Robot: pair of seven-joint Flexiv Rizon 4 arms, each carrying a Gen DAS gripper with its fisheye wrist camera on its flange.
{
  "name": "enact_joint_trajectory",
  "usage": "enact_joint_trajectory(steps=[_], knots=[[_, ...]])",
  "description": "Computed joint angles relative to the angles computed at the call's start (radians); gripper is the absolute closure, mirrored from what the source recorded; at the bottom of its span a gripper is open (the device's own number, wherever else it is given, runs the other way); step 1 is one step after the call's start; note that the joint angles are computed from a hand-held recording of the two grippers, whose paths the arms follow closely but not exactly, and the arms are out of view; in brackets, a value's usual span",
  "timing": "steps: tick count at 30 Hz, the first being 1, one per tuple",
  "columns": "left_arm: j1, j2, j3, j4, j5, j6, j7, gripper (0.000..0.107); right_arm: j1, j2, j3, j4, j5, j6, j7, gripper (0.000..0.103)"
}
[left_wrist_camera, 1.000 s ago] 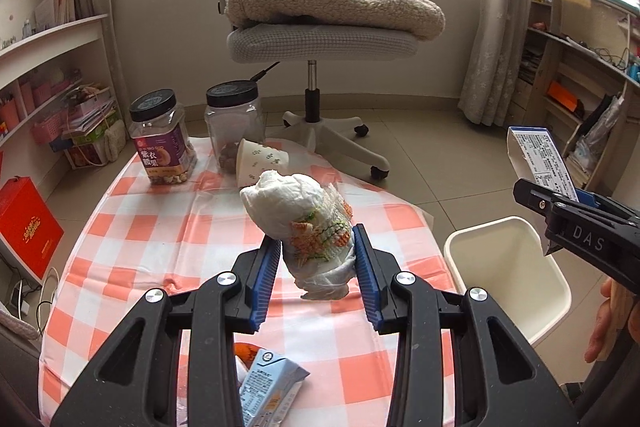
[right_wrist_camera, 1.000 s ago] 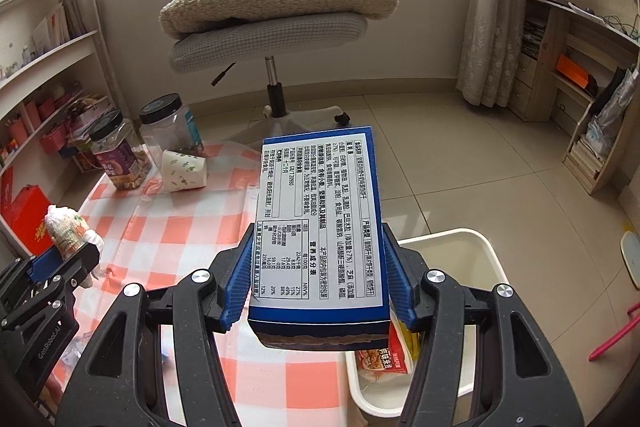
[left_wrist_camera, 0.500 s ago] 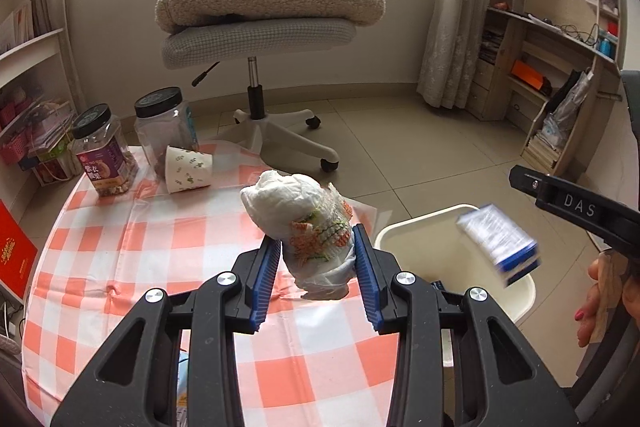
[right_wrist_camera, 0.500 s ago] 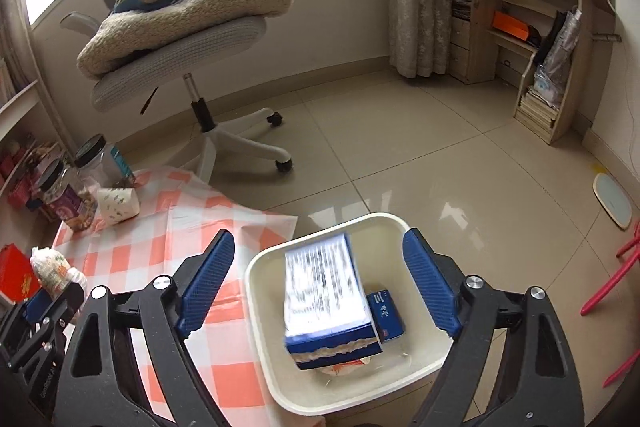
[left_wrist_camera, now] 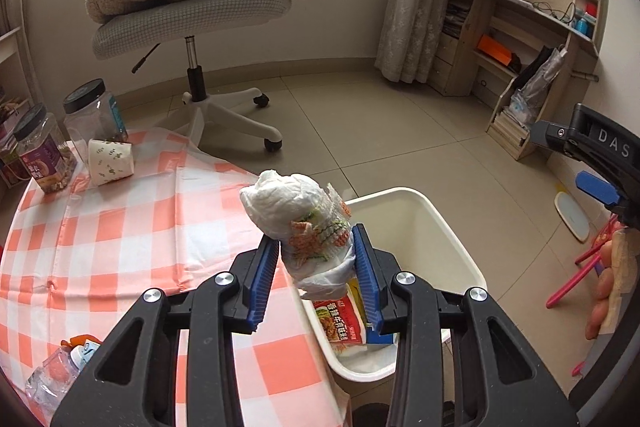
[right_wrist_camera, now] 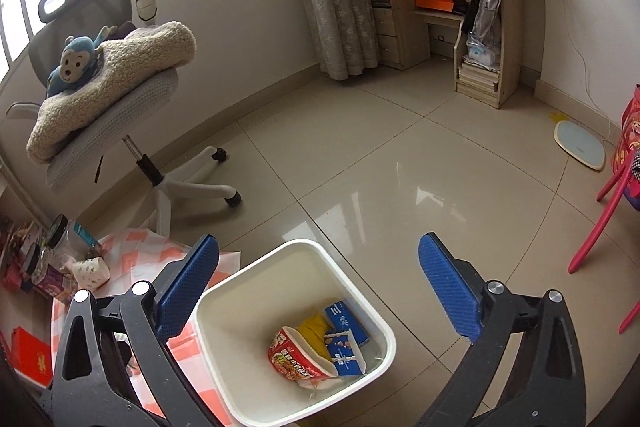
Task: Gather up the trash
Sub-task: 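Carry box and tissue bundle over the white bin and release both, then grasp the light blue milk carton with the left gripper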
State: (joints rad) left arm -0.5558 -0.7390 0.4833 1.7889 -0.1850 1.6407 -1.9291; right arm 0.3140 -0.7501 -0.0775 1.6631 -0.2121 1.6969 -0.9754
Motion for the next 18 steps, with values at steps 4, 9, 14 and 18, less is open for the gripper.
enact_joint_trajectory(steps=[4, 9, 14, 18], knots=[[0.025, -0.017, -0.050, -0.052, 0.004, -0.031, 0.011, 0.065, -0.018, -0.003, 0.007, -0.009, 0.003, -0.010, 0.002, 0.007], [0.095, -0.015, -0.153, -0.084, 0.026, -0.042, 0.034, 0.039, -0.019, -0.002, -0.007, -0.010, 0.006, -0.007, 0.006, 0.007], [0.076, -0.008, -0.127, -0.074, 0.050, -0.055, 0.015, 0.028, -0.005, 0.003, -0.026, 0.002, 0.007, -0.006, 0.009, 0.007], [0.057, 0.003, -0.091, -0.055, 0.066, -0.074, -0.017, 0.026, 0.007, 0.006, -0.027, 0.007, -0.009, -0.016, -0.004, 0.007]])
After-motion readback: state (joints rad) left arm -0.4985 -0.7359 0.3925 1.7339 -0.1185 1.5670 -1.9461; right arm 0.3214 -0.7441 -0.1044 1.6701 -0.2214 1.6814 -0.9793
